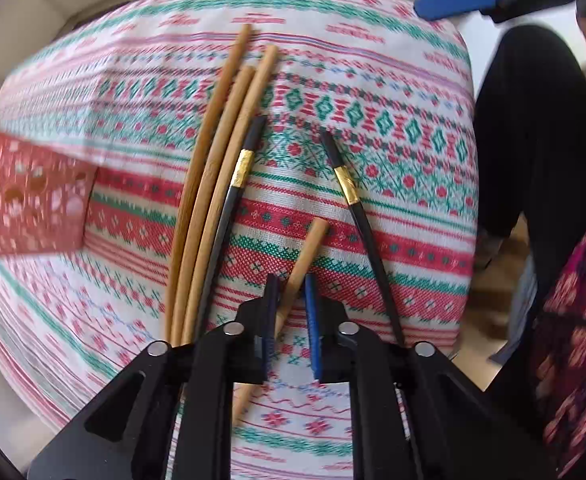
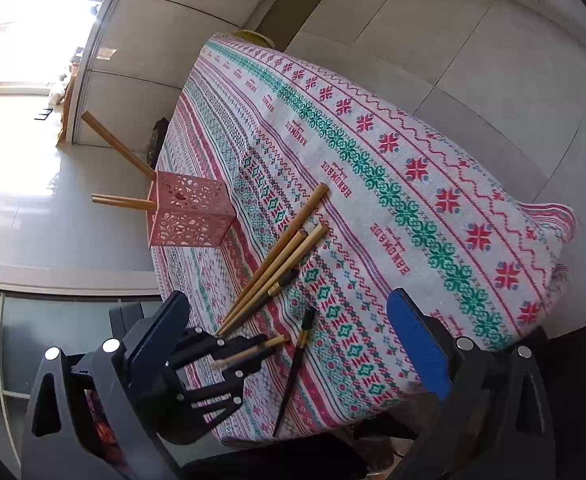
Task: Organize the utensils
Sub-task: 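Close the left tool on one wooden chopstick, then lift the chopstick with the left tool while the right tool grasps another chopstick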
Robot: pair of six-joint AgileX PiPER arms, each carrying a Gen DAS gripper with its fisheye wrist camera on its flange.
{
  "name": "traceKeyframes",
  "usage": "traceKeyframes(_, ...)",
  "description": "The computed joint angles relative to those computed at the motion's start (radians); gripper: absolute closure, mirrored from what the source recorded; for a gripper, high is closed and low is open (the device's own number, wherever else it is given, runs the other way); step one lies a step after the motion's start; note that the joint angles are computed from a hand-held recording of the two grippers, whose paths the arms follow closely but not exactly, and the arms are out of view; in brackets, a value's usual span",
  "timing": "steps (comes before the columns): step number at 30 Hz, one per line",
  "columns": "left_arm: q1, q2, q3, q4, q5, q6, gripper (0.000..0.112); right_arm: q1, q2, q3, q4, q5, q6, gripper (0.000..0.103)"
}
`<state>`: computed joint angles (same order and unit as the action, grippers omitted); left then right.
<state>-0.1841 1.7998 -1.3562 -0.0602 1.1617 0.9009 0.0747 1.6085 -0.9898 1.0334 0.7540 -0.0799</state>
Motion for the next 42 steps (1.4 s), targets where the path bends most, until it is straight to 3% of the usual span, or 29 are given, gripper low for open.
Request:
traceKeyframes(4, 0.074, -0.052, 0.057, -0.064, -0.1, -0.121, 0.106, 0.029, 0.11, -0.1, 0.026, 0.021, 0.055, 0.007)
traceKeyframes(7, 0.158, -0.136, 0.075, -0.192, -0.093, -0.064, 0.106, 0.058, 0.182, -0.162, 0.045, 0.033, 0.103, 0.011)
traceKeyframes(9, 0.212, -0.206, 0.086, -0.265, -0.093, -0.031, 0.106, 0.084, 0.218, -0.198, 0.013, 0.018, 0.165, 0.027)
traceKeyframes(11, 0.278, -0.276, 0.098, -0.353, -0.091, 0.008, 0.106, 0.106, 0.26, -0.245, -0.03, 0.026, 0.23, 0.054)
traceKeyframes(13, 0.343, -0.334, 0.117, -0.442, -0.084, 0.057, 0.106, 0.139, 0.287, -0.29, -0.131, 0.023, 0.352, 0.069)
traceKeyframes(14, 0.37, -0.354, 0.123, -0.481, -0.08, 0.075, 0.106, 0.156, 0.297, -0.312, -0.195, 0.023, 0.421, 0.072)
traceKeyframes(20, 0.456, -0.366, 0.086, -0.597, -0.044, 0.135, 0.106, 0.216, 0.329, -0.413, -0.478, 0.061, 0.701, 0.077)
traceKeyframes(24, 0.478, -0.381, 0.087, -0.629, -0.034, 0.157, 0.106, 0.252, 0.42, -0.606, -0.64, 0.191, 0.843, 0.079)
traceKeyframes(26, 0.492, -0.396, 0.09, -0.655, -0.026, 0.173, 0.106, 0.279, 0.485, -0.739, -0.732, 0.294, 0.906, 0.088)
traceKeyframes(28, 0.514, -0.407, 0.092, -0.685, -0.02, 0.192, 0.106, 0.303, 0.535, -0.845, -0.797, 0.371, 0.899, 0.089)
traceKeyframes(34, 0.567, -0.419, 0.091, -0.737, -0.005, 0.209, 0.106, 0.295, 0.518, -0.808, -0.801, 0.309, 0.86, 0.091)
traceKeyframes(37, 0.577, -0.415, 0.095, -0.739, -0.011, 0.207, 0.106, 0.28, 0.505, -0.821, -0.864, 0.368, 0.839, 0.091)
traceKeyframes(42, 0.579, -0.415, 0.096, -0.749, -0.017, 0.211, 0.106, 0.254, 0.539, -0.875, -0.841, 0.435, 0.866, 0.087)
